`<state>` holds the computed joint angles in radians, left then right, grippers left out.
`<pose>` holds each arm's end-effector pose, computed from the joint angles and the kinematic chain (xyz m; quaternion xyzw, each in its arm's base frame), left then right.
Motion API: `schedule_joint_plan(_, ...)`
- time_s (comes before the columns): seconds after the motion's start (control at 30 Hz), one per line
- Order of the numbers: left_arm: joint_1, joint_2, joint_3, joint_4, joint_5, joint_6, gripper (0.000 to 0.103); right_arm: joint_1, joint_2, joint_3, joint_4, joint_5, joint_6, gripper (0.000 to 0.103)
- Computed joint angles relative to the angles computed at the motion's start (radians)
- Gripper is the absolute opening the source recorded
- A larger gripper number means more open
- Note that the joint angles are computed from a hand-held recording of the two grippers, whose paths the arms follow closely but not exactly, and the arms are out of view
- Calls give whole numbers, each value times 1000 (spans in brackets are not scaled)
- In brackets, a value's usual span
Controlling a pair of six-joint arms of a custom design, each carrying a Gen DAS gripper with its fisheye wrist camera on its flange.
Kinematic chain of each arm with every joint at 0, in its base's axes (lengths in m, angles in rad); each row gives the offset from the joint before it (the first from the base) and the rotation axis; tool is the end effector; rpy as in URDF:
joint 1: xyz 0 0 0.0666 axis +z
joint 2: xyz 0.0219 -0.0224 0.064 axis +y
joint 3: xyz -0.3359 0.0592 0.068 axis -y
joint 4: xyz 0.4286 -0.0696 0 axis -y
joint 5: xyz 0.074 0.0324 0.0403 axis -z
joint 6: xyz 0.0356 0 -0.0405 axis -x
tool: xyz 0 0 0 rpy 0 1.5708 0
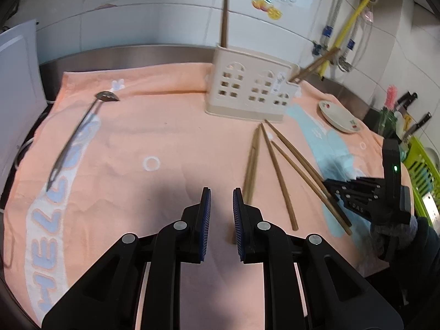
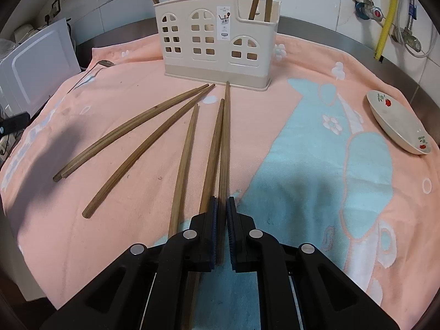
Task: Organize utensils
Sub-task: 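Grasp a wooden chopstick with the left gripper while the right gripper grasps another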
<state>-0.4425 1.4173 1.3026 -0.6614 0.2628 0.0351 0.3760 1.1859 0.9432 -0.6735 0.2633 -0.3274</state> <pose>0.4845 -0.2403 0.3478 0.2346 0.8850 -0.2081 0.3442 0.4134 0.1528 0.2784 0.0194 0.9395 -0.0069 0.3420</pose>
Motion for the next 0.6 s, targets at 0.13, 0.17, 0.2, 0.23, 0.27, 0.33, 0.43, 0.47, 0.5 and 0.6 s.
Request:
schedule_joint_plan(0.13,-25,32,16,-22,14,-26,16,2,-9,-7,-1,-6,-8,7)
schedule_joint_plan(0.17,-35,49,29,-33,24,-37,16,2,-11,-8,-2,-6,-9,7)
schedule_joint_plan(0.2,-40,61,37,-41,33,-43,16,2,-13,-10,-2,-7,-9,7)
schedule_joint_plan(0.23,-46,78,50,-54,39,-47,16,0,-16,-13,-1,-9,-11,7)
schedule_joint_plan(0.27,-50,92,61,-64,43,-53,16,-1,-19,-15,-1,-14,-14,7)
schedule_joint_plan(0.33,-60,125,84,-76,39,-64,16,-3,-24,-19,-3,-19,-17,7)
schedule_joint_plan(0.43,-61,166,120,-95,46,-67,16,-5,-29,-24,-1,-24,-17,7)
schedule_joint_plan(0.47,-62,180,132,-102,43,-72,16,-6,-30,-25,0,-25,-17,7)
schedule_joint_plan(0.5,-63,191,143,-106,40,-78,16,-5,-30,-26,0,-24,-18,7)
schedule_joint_plan(0.6,-65,221,174,-119,35,-83,11,-4,-31,-27,4,-26,-22,7)
